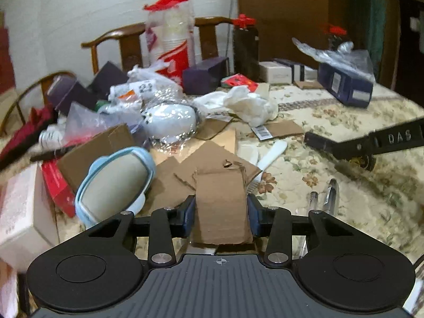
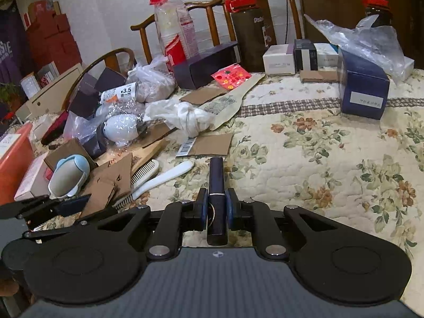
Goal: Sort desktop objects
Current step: 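Grasp the brown cardboard scrap with the left gripper while the right holds the pen, then carry the cardboard scrap with the left gripper while the right carries the pen to the basin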
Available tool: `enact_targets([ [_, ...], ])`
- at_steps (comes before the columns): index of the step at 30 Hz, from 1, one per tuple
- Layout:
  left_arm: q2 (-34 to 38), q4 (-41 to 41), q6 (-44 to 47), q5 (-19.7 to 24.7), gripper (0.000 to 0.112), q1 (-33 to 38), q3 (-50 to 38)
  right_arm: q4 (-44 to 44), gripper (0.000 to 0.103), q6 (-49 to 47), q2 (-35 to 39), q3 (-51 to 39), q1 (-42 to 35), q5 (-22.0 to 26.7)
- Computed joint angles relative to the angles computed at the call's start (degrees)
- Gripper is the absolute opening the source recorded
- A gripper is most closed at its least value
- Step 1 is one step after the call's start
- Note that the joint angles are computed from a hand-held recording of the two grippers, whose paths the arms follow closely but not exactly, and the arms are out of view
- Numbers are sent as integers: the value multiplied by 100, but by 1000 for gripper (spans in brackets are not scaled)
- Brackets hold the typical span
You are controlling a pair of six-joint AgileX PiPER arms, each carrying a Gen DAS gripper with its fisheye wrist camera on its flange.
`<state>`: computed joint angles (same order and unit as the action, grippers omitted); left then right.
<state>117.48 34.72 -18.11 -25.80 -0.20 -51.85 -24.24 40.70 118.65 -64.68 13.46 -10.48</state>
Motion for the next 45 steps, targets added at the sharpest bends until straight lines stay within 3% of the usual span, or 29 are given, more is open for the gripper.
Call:
enact_targets([
  [3, -120, 694, -842, -179, 40, 174, 94, -277, 16, 252, -19, 20, -22, -42],
  [9, -634, 140, -325, -715, 40, 210, 749, -941, 16, 859, -292, 347, -58, -439],
  [19, -744, 124, -617, -1207, 41, 439, 1348, -4673, 16, 4559, -265, 307, -130, -1216],
  [27, -934, 376, -995, -1231, 41, 642, 1589, -5557, 16, 5568, -204, 280, -478, -2350],
  [29, -928, 226, -917, -1071, 41, 538, 1572, -5486, 16, 5414, -261, 320, -348, -2100],
  [35, -868, 204, -938, -1108, 41, 588, 1616, -6343, 16, 5804, -329, 214, 71, -1362],
  [40, -831, 270, -1018, -1103, 41, 621, 1579, -6042, 20, 5219, -306, 270, 177, -1179],
  [42, -804, 259, -1006, -1098, 41, 609, 1564, -5314, 24, 4449, -257, 337, 304, -979],
  [45, -787, 317, -1078, -1111, 41, 634, 1556, -4643, 17, 3730, -348, 433, 556, -511],
])
